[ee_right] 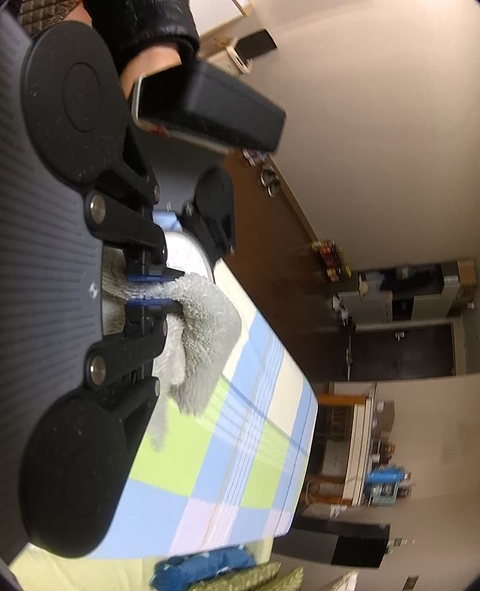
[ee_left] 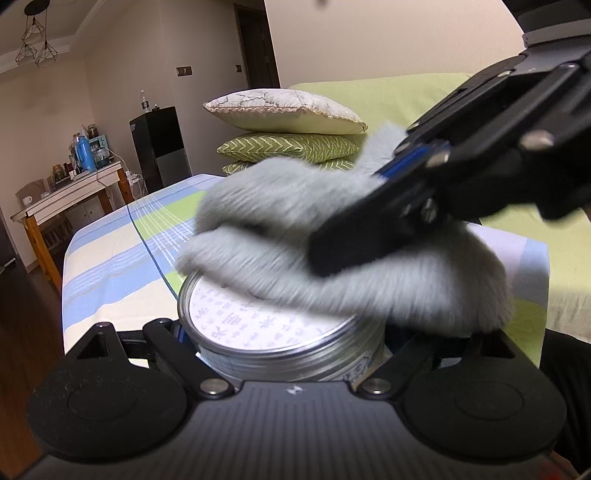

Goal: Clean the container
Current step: 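Hold the jar base-up with the left tool while the right tool wipes its base with the cloth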

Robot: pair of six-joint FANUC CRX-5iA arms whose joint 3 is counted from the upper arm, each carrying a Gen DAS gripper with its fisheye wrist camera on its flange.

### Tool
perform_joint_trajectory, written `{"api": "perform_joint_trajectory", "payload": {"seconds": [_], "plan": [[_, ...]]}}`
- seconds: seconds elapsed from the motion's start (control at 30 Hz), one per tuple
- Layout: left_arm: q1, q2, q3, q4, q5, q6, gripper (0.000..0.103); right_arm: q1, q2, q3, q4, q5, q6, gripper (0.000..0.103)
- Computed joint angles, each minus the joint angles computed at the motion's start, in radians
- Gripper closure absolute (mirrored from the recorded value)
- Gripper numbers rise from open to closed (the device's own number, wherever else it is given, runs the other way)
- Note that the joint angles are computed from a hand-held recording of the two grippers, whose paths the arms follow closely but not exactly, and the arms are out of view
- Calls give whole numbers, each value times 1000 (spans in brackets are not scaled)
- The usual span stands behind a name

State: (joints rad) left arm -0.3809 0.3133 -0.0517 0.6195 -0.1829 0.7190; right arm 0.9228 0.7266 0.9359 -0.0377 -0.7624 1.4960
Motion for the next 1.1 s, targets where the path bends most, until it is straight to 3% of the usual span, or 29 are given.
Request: {"api": "perform_joint_trajectory", "payload": {"seconds": [0.17,0.33,0.43,0.67,0.8,0.93,1.1], "plan": [[1,-7,-8,-6,2,7,13,11,104,178,-33,-68,61,96],[1,-4,-8,11,4,-9,13,6,211,330,36,-98,26,98],[1,-2,-7,15,6,-14,13,3,191,271,104,-58,-39,98],[1,1,-5,12,10,-19,13,9,-12,-85,153,92,-134,96],[4,-1,3,-26,0,24,13,22,-53,-139,119,104,-100,96],[7,-2,15,-73,-12,75,13,22,-1,-25,30,46,-11,96],[6,-1,20,-92,-15,94,13,-1,137,218,-42,-50,-17,97]]}}
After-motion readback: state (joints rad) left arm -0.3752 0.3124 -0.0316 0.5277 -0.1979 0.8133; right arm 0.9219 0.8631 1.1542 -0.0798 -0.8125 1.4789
